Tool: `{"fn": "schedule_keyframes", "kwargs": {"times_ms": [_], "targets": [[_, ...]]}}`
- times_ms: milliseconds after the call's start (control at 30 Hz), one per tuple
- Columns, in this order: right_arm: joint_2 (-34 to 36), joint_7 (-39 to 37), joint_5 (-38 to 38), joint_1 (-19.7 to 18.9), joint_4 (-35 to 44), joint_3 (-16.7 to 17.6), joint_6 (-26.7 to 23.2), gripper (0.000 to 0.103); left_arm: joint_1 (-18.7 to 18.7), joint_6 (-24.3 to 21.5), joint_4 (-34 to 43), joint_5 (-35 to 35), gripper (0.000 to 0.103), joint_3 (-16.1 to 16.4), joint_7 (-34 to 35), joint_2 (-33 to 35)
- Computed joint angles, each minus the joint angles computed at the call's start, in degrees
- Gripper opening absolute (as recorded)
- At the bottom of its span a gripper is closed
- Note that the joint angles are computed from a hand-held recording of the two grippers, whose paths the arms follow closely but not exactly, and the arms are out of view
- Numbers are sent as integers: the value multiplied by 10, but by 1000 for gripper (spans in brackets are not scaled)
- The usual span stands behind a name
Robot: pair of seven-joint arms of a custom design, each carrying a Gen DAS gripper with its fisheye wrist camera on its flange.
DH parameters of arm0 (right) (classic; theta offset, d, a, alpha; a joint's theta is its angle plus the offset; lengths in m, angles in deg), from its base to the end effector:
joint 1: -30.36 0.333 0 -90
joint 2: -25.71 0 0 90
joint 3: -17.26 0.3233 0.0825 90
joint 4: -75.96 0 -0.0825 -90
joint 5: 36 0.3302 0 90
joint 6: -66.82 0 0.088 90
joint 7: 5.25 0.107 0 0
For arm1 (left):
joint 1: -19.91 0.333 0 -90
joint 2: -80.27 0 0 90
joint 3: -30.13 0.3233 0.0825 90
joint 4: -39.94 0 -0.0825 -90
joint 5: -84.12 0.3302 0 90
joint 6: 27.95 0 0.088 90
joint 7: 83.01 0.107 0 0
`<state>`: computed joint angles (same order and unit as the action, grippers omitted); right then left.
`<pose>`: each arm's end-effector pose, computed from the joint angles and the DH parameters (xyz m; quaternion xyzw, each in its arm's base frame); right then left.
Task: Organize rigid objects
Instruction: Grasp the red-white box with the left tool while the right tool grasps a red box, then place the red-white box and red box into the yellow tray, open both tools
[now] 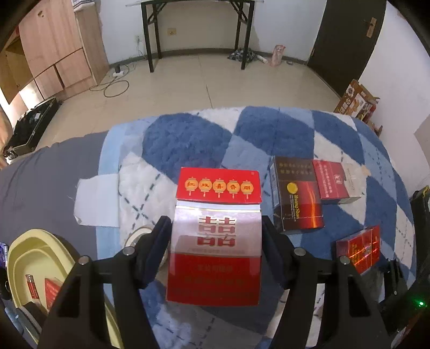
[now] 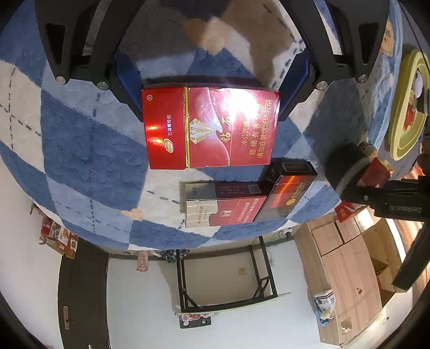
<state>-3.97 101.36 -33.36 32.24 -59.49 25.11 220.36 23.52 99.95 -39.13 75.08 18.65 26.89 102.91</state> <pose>0.3840 0.0781 0.6354 -0.6001 0.6908 -0.2269 0.3336 0.6619 -0.0685 0.5610 -0.5412 0.8021 -0.2271 0.1104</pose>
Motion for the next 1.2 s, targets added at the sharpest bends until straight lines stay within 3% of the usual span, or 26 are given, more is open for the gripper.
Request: {"fn": "schedule_keyframes", "kwargs": {"times_ms": [200, 267, 300, 400, 533, 600, 633, 767, 900, 1033, 1100, 1200], "targets": [[3, 0, 1, 1, -5, -1, 5, 91, 3, 17, -21, -4, 71, 0, -2, -10], [5, 3, -2, -2, -5, 2, 5, 91, 5, 29, -33, -8, 88, -1, 5, -17], [5, 3, -4, -2, -5, 3, 5, 92, 6, 31, -36, -10, 89, -2, 10, -18], [6, 4, -3, 0, -6, 1, 7, 92, 4, 22, -29, -7, 89, 0, 11, -13], [4, 5, -6, -2, -8, 3, 8, 92, 13, 61, -59, -29, 89, 2, 0, -34], [4, 10, -14, -7, -9, 9, 8, 92, 14, 78, -72, -31, 81, 5, -8, -42], [2, 14, -20, -11, -10, 14, 9, 92, 17, 58, -59, -37, 57, 0, 5, -34], [-11, 12, -20, -7, -20, 11, 29, 91, 14, 70, -69, -33, 58, 1, 9, -44], [-30, -10, -18, 0, -21, 8, 63, 91, 53, 79, -90, -131, 58, -4, 50, -87], [-41, -47, -2, 31, 4, 19, 100, 91, 101, 76, -106, -226, 58, 33, 101, -131], [-30, -71, 12, 68, 31, 23, 95, 91, 117, 72, -93, -217, 58, 60, 96, -125], [12, -138, 50, 158, 97, 21, 63, 91, 143, 45, -30, -149, 58, 92, 54, -72]]}}
